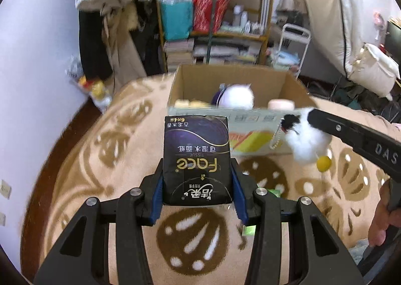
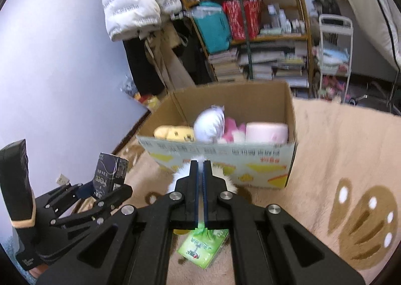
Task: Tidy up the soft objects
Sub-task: 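Carry tissue pack and chick plush over the box and open both tools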
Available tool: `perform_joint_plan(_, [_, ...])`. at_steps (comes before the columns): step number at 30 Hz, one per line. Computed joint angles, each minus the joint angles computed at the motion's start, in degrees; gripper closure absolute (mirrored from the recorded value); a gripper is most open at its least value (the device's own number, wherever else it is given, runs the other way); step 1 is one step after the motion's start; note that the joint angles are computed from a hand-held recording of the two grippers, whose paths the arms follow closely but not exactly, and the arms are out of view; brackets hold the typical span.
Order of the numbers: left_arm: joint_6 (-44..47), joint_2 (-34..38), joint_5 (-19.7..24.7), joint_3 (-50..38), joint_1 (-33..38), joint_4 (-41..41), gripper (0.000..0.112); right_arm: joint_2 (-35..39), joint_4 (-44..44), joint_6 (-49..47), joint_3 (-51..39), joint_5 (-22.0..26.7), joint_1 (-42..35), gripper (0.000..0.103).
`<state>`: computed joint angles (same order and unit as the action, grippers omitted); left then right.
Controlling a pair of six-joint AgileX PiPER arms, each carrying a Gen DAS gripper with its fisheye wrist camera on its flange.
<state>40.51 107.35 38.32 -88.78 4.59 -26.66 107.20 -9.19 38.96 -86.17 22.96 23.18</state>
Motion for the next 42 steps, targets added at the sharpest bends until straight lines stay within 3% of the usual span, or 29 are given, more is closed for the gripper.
perform_joint_plan(3, [2.8, -1.6, -1.2, 0.7, 0.1, -2.7, 0.067, -1.2, -4.8, 3.5, -0.9, 0.1, 0.3, 0.1])
perform_joint_plan(6, [4.6, -1.4, 0.5, -1.0, 0.3, -4.5, 0.067, -1.7, -9.3, 7.0, -2.1, 0.1, 0.1, 0.1])
perform_joint_plan(11, [3.0, -1.1, -0.8, -2.9, -0.8, -2.9, 0.067, -2.3, -20.6, 15.8, -3.0, -1.8, -0.1, 0.1])
perform_joint_plan(16, [-1.7, 1.5, -2.4, -8.5, -2.1, 1.5, 0.067, -0.8, -23.1, 17.1, -6.3, -1.5, -1.4, 0.1])
perform_joint_plan(24, [-7.2, 9.8, 0.4, -23.9, -4.3, 6.5, 0.067, 1.3, -23.2, 18.2, -7.8, -2.9, -3.8, 0.099])
perform_joint_plan(32, [-9.5, 17.7, 2.4, -33.4, -7.0, 10.3, 0.067, 4.7, -16.7, 11.0, -8.5, -4.6, -5.3, 0.099])
perform_joint_plan(42, [-14.1, 28.3, 9.8, -46.2, -7.4, 12.8, 0.066, 10.2, -10.0, 4.6, -11.1, -3.5, -6.4, 0.099])
